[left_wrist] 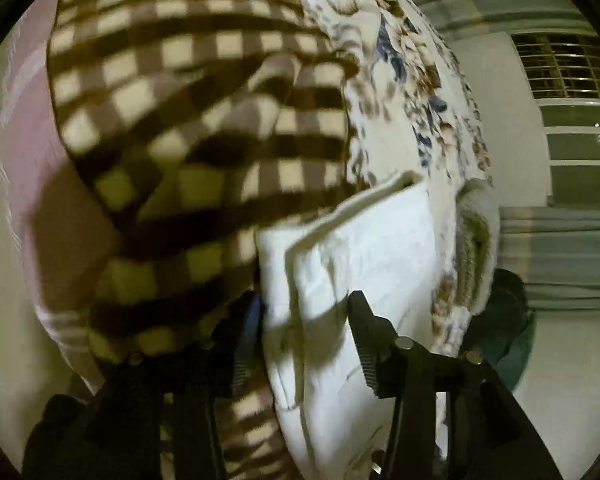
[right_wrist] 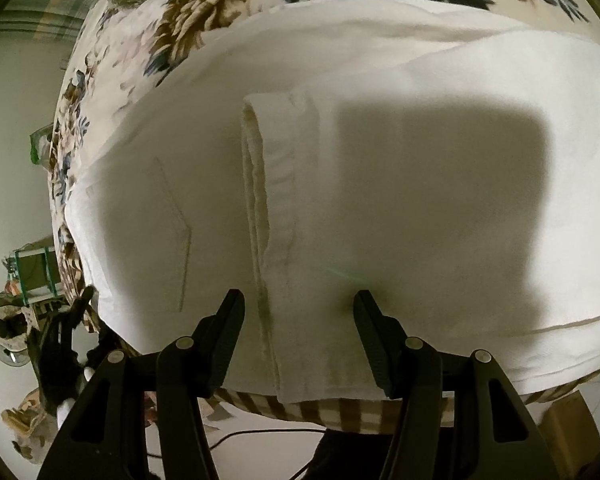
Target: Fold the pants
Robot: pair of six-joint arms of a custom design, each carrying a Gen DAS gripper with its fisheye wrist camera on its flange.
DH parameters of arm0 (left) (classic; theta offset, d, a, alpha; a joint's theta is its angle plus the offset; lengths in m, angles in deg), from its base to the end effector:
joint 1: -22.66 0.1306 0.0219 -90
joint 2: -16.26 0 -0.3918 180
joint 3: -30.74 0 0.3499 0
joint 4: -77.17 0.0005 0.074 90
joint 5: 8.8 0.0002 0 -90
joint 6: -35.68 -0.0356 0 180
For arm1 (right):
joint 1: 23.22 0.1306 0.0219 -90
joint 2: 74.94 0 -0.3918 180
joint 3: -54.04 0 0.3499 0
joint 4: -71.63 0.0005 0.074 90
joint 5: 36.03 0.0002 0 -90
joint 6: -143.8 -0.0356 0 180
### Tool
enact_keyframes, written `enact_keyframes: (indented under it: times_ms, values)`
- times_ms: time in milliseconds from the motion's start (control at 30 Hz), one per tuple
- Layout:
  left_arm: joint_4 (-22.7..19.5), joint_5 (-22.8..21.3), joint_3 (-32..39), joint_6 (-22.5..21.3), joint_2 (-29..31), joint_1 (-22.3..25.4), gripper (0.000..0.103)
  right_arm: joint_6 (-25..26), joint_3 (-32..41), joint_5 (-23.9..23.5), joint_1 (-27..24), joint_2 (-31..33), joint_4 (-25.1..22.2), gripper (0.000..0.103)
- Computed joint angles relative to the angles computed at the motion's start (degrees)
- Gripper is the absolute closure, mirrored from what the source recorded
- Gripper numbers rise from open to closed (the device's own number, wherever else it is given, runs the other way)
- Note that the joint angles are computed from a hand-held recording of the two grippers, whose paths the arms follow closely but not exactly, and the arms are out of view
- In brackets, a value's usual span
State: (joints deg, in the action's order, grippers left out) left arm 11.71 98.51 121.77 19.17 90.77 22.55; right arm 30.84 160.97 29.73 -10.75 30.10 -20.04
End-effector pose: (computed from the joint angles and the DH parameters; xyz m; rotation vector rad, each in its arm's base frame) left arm 0.3235 -0.0117 0.5261 -1.4332 2.1714 -0.8993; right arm 0.4593 0.1160 0.4141 -0.2690 -2.9435 -0.6064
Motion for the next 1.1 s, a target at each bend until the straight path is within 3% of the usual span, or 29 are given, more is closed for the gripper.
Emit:
enact_keyframes:
  times_ms: [100,200,233,333,433,533,600,700,733,900,1000,1100]
  values:
    - [2.8,0.6,-1.5,0.5,0.8,-0.1,0.058,0.5,0.1,0.5,0.4,0.3,-0.1,0.044]
    - [4.3,-2.3,-0.8,0.3,2.8,-0.6,0.058,0.7,0.5,0.6,0.4,0.6,-0.2,0.044]
    - [4.2,-4.5,0.0,-0.3,3.3,-1.3,0.069,0.7,0.7,0.5,0.4,0.7,-0.2,0.044]
    - [-1.1,-11.5,5.5,-5.5,5.2,-4.2,0.082,1.1,0.8,0.6,0.2,0.7,-0.1,0.044]
    - [-3.3,-17.1,10.5,-8.9,6.0,-7.4,0.083,1.5,0.8,0.6,0.1,0.7,0.0,0.044]
    - [-2.4,-15.0,11.1,-9.2,7.0,-6.8,0.073,1.9,0.9,0.6,0.1,1.0,-0.2,0.044]
    - [-1.0,-11.0,8.8,-8.6,8.3,-4.6,0.068,1.8,1.0,0.7,0.1,1.1,-0.2,0.044]
    - [4.0,-8.2,4.6,-5.0,7.8,-2.7,0.07,1.0,1.5,0.5,-0.1,1.2,-0.4,0.044]
    - [3.4,-9.3,5.1,-5.4,7.7,-3.1,0.081,0.6,1.7,0.6,-0.3,1.2,-0.4,0.044]
    - [-3.3,-19.2,15.7,-11.2,9.4,-9.5,0.087,-1.7,2.6,5.0,-2.5,-1.4,1.7,0.035]
    - [-7.5,-23.4,26.8,-14.0,12.7,-14.8,0.088,-1.8,2.7,5.3,-5.5,-3.1,1.5,0.032]
    - [-13.9,-29.5,42.5,-17.7,19.1,-22.2,0.088,-0.1,1.7,3.9,-10.4,-4.7,0.3,0.032]
